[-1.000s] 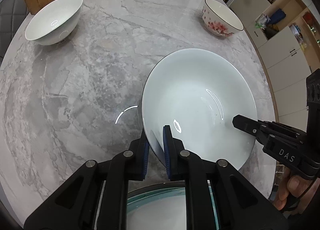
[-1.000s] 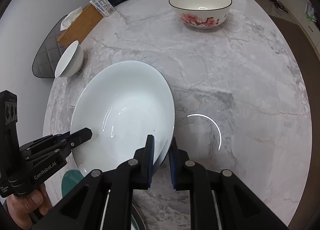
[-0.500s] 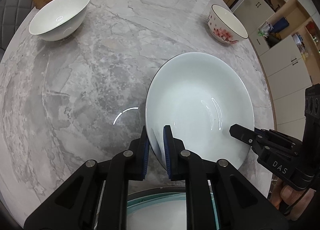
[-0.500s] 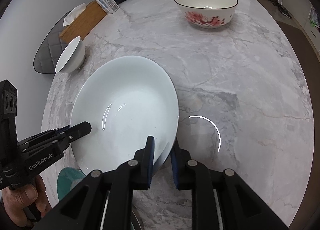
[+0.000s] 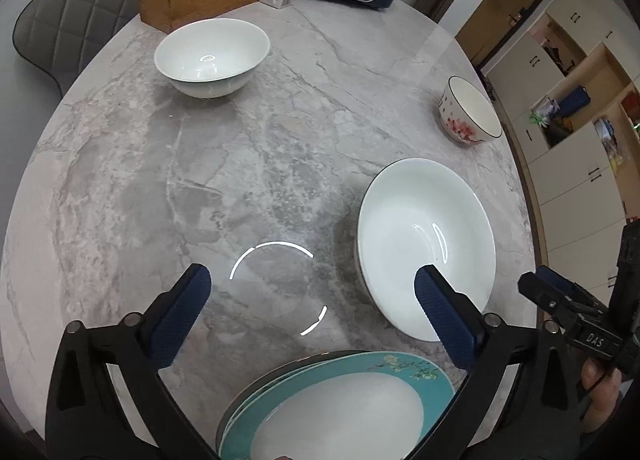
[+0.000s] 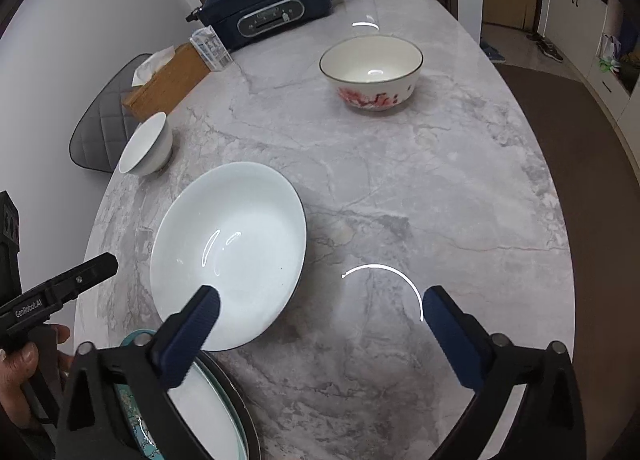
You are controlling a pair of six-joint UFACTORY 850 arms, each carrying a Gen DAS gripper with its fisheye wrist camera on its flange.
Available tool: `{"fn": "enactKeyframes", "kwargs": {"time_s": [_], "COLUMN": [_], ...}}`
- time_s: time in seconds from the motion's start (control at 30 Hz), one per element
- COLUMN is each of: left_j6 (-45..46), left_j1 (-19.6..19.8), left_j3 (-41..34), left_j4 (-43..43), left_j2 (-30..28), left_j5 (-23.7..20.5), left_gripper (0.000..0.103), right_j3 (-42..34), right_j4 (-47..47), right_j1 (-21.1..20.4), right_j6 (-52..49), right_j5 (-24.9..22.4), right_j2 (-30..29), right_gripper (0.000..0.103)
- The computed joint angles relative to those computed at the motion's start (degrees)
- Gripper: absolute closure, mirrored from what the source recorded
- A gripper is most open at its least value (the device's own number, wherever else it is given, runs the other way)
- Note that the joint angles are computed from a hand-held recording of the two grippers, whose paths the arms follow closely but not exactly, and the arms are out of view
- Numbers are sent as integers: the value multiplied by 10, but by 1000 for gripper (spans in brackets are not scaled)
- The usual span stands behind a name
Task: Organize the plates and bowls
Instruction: 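Move both tools toward the small white bowl by the tissue box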
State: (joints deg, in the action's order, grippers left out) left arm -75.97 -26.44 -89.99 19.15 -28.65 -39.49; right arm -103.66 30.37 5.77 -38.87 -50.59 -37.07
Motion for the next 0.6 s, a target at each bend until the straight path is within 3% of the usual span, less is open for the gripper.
{"fn": "enactKeyframes", "kwargs": {"time_s": [0.23,0.37,0.6], "left_j6": [-73,-128,-94], "left_j1": [-19,-23,26], "left_j3": [29,57,80], "left_j4": [81,141,117], "left_j2": [35,63,88], "left_j5": [-70,-71,-37], "left_gripper": [0,0,0], "right_j3": [-25,-43,-81], "right_j4": [21,53,93], "right_j1": [-3,5,33], "right_j6": [-29,-57,-86], "right_j5": [-26,-36,-40], "right_j2": [-5,-9,-23], "right_gripper": [0,0,0]}}
